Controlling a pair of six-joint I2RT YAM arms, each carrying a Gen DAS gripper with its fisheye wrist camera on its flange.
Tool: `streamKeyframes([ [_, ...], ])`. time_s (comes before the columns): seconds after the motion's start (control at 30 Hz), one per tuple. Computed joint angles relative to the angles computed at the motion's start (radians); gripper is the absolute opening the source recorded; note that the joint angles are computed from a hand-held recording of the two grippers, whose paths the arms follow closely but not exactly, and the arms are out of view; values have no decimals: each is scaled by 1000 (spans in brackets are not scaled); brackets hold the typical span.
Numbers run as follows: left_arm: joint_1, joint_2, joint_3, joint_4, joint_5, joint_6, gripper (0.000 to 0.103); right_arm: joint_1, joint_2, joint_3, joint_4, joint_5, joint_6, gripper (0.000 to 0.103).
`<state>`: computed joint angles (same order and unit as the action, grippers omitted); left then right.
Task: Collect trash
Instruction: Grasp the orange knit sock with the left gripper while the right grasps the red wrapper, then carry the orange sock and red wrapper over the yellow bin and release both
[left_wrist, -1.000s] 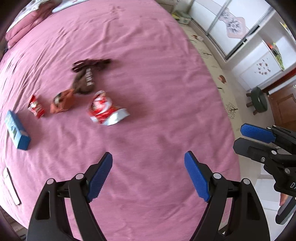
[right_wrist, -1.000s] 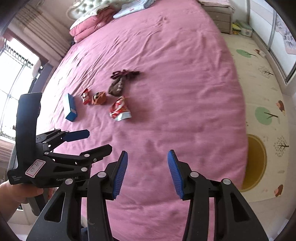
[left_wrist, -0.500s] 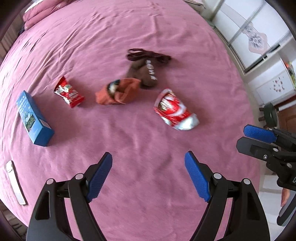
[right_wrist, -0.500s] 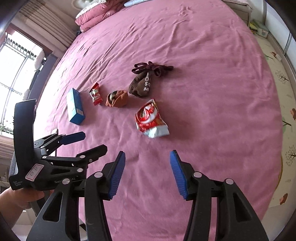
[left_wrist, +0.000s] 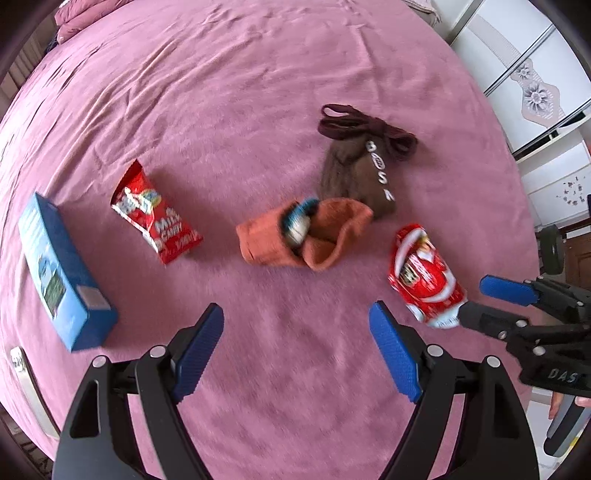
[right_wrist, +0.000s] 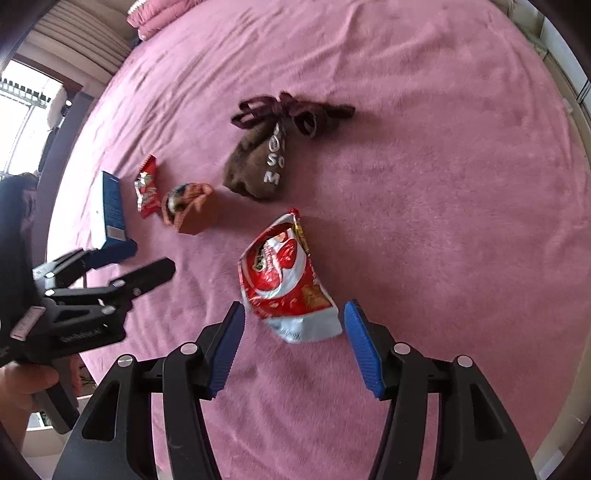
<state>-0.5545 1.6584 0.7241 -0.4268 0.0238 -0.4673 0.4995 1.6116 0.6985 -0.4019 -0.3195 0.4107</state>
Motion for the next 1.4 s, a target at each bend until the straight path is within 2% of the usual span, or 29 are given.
streamKeyframes([
  [0.23,55,100,62,28,30,64,83,14,159,62,50,-15,-17,55],
  [0.3,63,125,81,30,32,78,83,21,185,74,54,-30,-19,45],
  [0.33,64,142,95,29,32,83,83,27,202,84,46,-35,-31,33],
  [0.37,66,158,110,29,33,87,83,34,216,93,38,-38,-48,28],
  [0.5,63,199,157,13,36,106,84,40,202,79,53,-36,-44,25],
  [0.53,62,211,169,8,35,111,84,34,198,76,54,-44,-42,20],
  [0.6,58,240,197,1,33,125,83,18,182,66,53,-50,-36,20],
  [0.63,57,261,220,-4,33,130,82,7,170,59,52,-54,-32,20],
  [0.67,52,281,245,-16,27,130,74,-5,159,52,51,-62,-31,20],
  [0.7,41,306,276,-47,-4,126,64,-22,142,40,52,-74,-26,19],
  [0.9,7,327,306,-65,7,84,45,-97,31,-7,6,-114,-37,19],
  [1.07,-56,227,238,-57,79,-21,44,-110,-96,-50,-51,-107,-36,19],
  [1.27,-187,102,202,-101,83,-108,44,-111,-333,-124,-173,-90,-24,19],
  [1.4,-325,49,207,-128,66,-218,44,-130,-504,-159,-295,-73,-35,19],
])
